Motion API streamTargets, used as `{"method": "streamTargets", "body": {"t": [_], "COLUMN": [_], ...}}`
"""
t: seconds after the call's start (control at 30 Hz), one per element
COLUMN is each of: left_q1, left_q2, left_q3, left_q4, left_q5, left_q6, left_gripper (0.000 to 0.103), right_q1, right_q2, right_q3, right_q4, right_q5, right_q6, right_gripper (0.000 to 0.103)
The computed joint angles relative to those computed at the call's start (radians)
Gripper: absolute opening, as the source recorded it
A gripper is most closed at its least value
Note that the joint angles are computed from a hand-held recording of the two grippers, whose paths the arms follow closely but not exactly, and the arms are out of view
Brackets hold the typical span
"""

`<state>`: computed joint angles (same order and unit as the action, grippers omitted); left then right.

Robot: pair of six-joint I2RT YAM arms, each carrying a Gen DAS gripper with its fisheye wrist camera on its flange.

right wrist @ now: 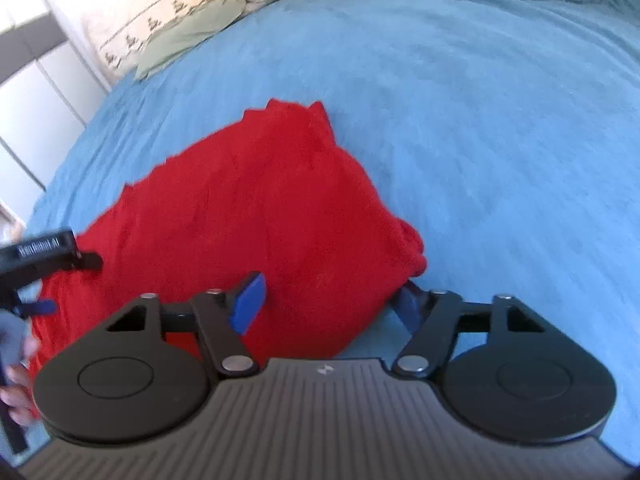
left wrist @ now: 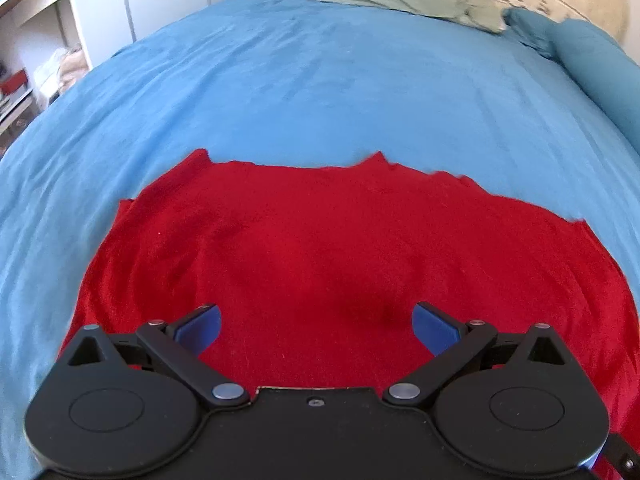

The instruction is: Fold small clothes

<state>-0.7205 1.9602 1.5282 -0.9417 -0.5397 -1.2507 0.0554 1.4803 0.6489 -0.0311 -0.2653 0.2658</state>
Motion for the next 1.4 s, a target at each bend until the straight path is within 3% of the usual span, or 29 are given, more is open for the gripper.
{"method": "streamTargets", "body": {"t": [0.1, 0.2, 0.27, 0.33, 0.5, 0.6, 0.83, 1.0, 1.17, 1.27, 1.4], "left_q1": [0.028, 0.026, 0.022, 0.019, 0.048, 0.085, 0.102, 0.137, 0.214, 0.220, 0.202], "left_q2": [-0.013, 0.025, 0.065, 0.089, 0.097, 0.016, -0.370, -0.669, -0.885, -0.965, -0.994], "left_q3": [-0.041, -0.008, 0.041, 0.072, 0.100, 0.044, -0.236, -0.506, -0.734, -0.788, -0.787], "left_q4": [0.057, 0.027, -0.020, -0.049, -0.078, -0.049, -0.197, -0.312, -0.321, -0.317, -0.318], "left_q5": [0.061, 0.073, 0.070, 0.068, 0.122, 0.180, 0.013, -0.032, 0.030, 0.057, 0.066], "left_q6": [0.004, 0.042, 0.075, 0.089, 0.146, 0.197, 0.262, 0.267, 0.233, 0.188, 0.156], "left_gripper": [0.103, 0.103, 0.103, 0.103, 0.103, 0.103, 0.103, 0.103, 0.103, 0.103, 0.103], "right_q1": [-0.028, -0.046, -0.045, -0.042, 0.028, 0.099, 0.365, 0.588, 0.769, 0.824, 0.867], "right_q2": [0.041, 0.059, 0.058, 0.049, -0.036, -0.074, -0.029, 0.050, 0.231, 0.320, 0.316], "right_q3": [0.034, 0.053, 0.067, 0.085, 0.122, 0.178, 0.353, 0.411, 0.438, 0.437, 0.409], "right_q4": [-0.002, -0.013, -0.034, -0.061, -0.098, -0.112, -0.054, -0.020, -0.044, -0.062, -0.035], "right_q5": [-0.027, -0.038, -0.025, -0.029, 0.008, -0.010, -0.090, -0.148, -0.121, -0.071, -0.001], "right_q6": [0.035, 0.060, 0.062, 0.058, 0.059, 0.082, 0.134, 0.047, -0.074, -0.119, -0.202], "right_gripper": [0.073, 0.064, 0.043, 0.032, 0.028, 0.027, 0.027, 0.027, 0.027, 0.026, 0.032]}}
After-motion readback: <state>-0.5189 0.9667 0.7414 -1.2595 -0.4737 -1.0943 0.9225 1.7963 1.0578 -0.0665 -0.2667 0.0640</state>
